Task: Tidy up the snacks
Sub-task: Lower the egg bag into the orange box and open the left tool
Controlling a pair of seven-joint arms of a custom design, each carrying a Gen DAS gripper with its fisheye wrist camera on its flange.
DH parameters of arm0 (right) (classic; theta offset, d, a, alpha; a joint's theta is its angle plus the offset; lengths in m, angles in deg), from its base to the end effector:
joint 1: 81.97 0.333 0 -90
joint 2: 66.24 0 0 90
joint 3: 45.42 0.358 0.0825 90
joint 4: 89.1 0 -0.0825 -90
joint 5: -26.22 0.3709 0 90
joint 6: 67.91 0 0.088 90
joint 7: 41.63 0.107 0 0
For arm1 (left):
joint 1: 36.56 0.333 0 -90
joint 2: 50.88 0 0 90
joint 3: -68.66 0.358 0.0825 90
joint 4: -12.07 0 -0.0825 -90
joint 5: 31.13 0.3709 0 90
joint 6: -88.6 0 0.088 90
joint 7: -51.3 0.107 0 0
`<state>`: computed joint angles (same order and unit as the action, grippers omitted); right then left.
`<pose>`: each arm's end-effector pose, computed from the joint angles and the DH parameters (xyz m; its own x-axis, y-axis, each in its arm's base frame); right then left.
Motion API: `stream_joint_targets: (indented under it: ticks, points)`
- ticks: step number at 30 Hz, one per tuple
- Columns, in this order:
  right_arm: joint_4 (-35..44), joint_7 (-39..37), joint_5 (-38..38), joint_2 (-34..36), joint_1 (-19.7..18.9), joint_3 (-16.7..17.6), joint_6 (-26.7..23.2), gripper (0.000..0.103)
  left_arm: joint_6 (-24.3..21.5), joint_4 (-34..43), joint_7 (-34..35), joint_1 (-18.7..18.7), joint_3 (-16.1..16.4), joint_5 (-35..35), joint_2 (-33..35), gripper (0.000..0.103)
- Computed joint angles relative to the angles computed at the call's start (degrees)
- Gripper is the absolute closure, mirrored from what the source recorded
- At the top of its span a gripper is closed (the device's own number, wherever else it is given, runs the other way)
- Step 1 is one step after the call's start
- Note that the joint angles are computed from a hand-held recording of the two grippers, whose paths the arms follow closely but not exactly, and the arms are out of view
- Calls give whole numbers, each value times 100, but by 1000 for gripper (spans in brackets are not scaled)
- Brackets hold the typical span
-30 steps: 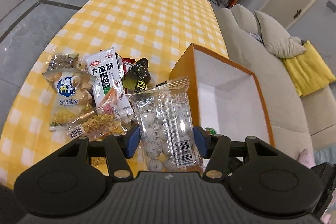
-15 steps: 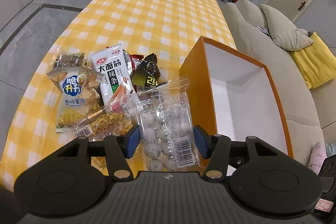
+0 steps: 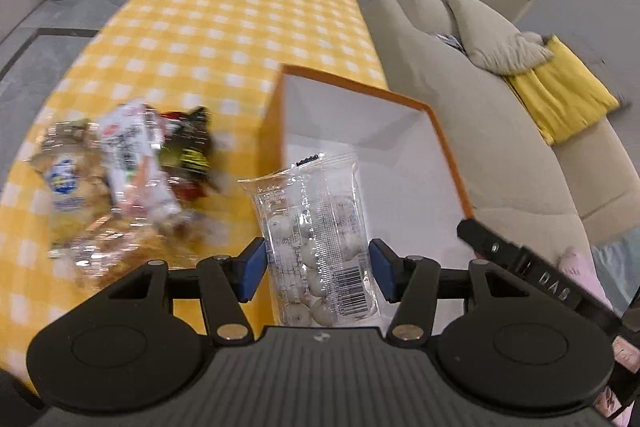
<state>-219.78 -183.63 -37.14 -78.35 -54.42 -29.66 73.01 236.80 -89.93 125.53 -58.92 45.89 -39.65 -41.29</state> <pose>0.3535 0.3454 0.5253 -0.4075 -0.7865 -0.4640 -0.4328 0.6138 -0.6603 0.4725 -0.4430 0.5865 -0.4437 -0.8232 0.3543 -0.8289 0.2266 -0.5115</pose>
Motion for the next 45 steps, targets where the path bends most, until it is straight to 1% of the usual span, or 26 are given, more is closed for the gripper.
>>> stream_joint_targets:
  ticks: [3,5,7,10,12,15,18,20,22,25,28,30,32,35,38,41,45]
  points:
    - [-153,49,-46,-222,-1,75,-350,59,-148,364,-76,-197,-43,359,341,40]
    - [-271,163,-23,-373,-4,93,-426,59,-328,643,-322,-357,-36,671,602,40]
    - [-388,421,-117,-535,-39,144,-465,59,-480,858,-397,-450,-91,829,825,40]
    - [-535,500,-123,-734,-60,195,-615,59,-698,1141,-549,-640,-93,1166,1140,40]
    - [-611,488,-67,-832,-64,195,-631,59,-869,1331,-656,-735,-90,1313,1336,40]
    - [-677,639,-81,-857,-123,187,-517,59,-1300,1746,-792,-921,-35,1582,1638,39]
    - [-691,697,-52,-831,-142,198,-441,59,-2034,2325,-1138,-1343,252,2279,1940,39]
    - [-696,681,-19,-823,-138,209,-434,59,-2216,2451,-1220,-1435,312,2501,2029,39]
    - [-699,674,-37,-804,-153,198,-392,59,-2312,2491,-1227,-1405,281,2488,2071,36]
    - [-675,614,-9,-771,-150,195,-381,59,-2291,2440,-1240,-1329,236,2406,2066,33]
    - [-685,579,14,-761,-154,168,-339,59,-2295,2372,-1290,-1357,272,2534,2010,22]
    - [-677,545,36,-750,-155,169,-336,59,-2219,2258,-1211,-1284,204,2461,1934,20]
    - [-665,498,74,-743,-150,171,-350,59,-2227,2317,-1165,-1270,176,2411,1957,20]
    - [-645,448,84,-733,-148,186,-381,59,-2104,2131,-1107,-1159,95,2220,1778,20]
    - [-610,421,56,-734,-144,212,-448,59,-2008,1976,-905,-1022,-10,1987,1584,20]
    - [-545,361,110,-723,-117,252,-613,59,-1862,1712,-955,-972,35,1989,1252,20]
    - [-412,277,157,-717,-71,277,-786,59,-1591,1291,-923,-734,74,1864,734,20]
